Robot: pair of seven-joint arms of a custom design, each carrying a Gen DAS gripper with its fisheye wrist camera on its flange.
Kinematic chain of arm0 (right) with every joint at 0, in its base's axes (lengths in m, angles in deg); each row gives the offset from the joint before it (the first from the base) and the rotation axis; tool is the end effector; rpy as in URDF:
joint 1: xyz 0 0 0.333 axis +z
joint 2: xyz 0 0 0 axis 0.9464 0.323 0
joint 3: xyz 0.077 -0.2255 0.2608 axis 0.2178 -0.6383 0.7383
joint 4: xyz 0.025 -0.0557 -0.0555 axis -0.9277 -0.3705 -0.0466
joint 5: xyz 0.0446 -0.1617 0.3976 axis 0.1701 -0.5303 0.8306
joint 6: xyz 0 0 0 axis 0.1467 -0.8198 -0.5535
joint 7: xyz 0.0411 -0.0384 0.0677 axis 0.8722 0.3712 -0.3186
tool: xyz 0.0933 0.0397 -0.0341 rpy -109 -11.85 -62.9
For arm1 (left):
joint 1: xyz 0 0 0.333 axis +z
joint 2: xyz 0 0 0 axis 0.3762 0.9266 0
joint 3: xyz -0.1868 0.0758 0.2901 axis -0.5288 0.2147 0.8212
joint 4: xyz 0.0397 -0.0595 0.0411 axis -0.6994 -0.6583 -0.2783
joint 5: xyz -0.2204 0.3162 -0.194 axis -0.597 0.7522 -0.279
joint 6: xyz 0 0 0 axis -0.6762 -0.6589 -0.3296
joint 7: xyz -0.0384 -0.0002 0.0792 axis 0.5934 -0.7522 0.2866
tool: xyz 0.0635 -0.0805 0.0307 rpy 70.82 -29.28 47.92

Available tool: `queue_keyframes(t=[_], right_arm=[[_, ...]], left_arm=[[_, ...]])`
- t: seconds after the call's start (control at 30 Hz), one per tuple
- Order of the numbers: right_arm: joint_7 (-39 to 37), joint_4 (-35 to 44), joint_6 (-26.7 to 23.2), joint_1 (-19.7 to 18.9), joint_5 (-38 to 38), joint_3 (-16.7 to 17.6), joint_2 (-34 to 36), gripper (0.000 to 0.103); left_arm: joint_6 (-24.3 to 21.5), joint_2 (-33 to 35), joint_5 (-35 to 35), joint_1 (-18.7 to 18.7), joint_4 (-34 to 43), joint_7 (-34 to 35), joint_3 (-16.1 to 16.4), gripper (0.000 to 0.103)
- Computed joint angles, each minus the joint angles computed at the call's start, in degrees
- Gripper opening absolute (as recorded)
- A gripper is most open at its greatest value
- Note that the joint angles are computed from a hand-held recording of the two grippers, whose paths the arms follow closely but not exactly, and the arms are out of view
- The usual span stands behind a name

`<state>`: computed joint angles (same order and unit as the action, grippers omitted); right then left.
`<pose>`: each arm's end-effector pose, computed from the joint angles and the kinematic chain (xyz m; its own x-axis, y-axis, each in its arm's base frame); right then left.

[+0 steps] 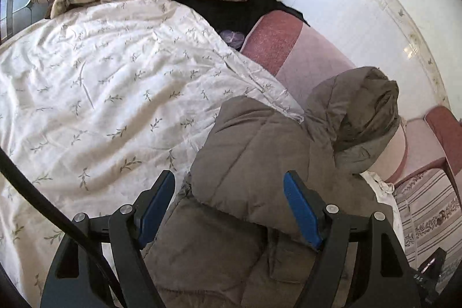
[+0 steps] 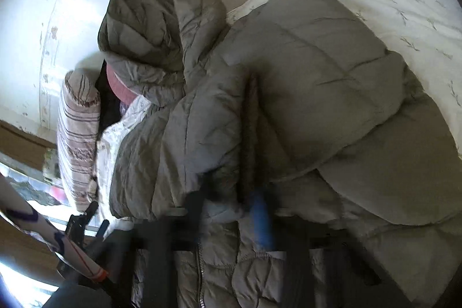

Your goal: Fold large clothes

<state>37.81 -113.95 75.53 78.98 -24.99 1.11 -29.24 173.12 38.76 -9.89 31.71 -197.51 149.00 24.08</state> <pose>0.6840 0.1386 0.4714 -0.0913 -0.7276 -0.6798 -0.8760 0.3834 -0.2926 0.6322 0.0682 0.4903 0.4182 -0.8009 0.4285 -0.5236 -0.5981 -0.6068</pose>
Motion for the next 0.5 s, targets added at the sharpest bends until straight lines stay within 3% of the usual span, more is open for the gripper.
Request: queue_keyframes(t=[0.07,0.2,0.3,0.4,0.5], right_arm=[[0.8,-0.2,1.9,0.7,-2.0,-0.3,-0.5,0.018],[7.7,-1.3,6.5,2.9,-15.2,-2.7,-2.5,0.018],[13.4,-1.9,7.2,3.2,-22.2,-3.9,-2.5,0.018],[18.8,-0.5,4.5,3.0,-26.8,-4.6,-0.3,0.019],[20.7,1.0,2.2,2.2,-27.2,-4.1,1.8,0.021]], left_arm=[[0.4,-0.1,1.7,-0.4,-0.7,-1.1,0.2,0.076],[1.0,0.2,2.3,-0.5,-0.7,-0.3,-0.1,0.076],[0.5,0.7,7.7,-1.7,-0.1,-3.2,0.7,0.076],[-4.7,2.2,21.4,-4.5,2.1,-11.9,3.4,0.077],[-10.9,4.2,23.6,-4.5,4.6,-11.8,2.3,0.078]])
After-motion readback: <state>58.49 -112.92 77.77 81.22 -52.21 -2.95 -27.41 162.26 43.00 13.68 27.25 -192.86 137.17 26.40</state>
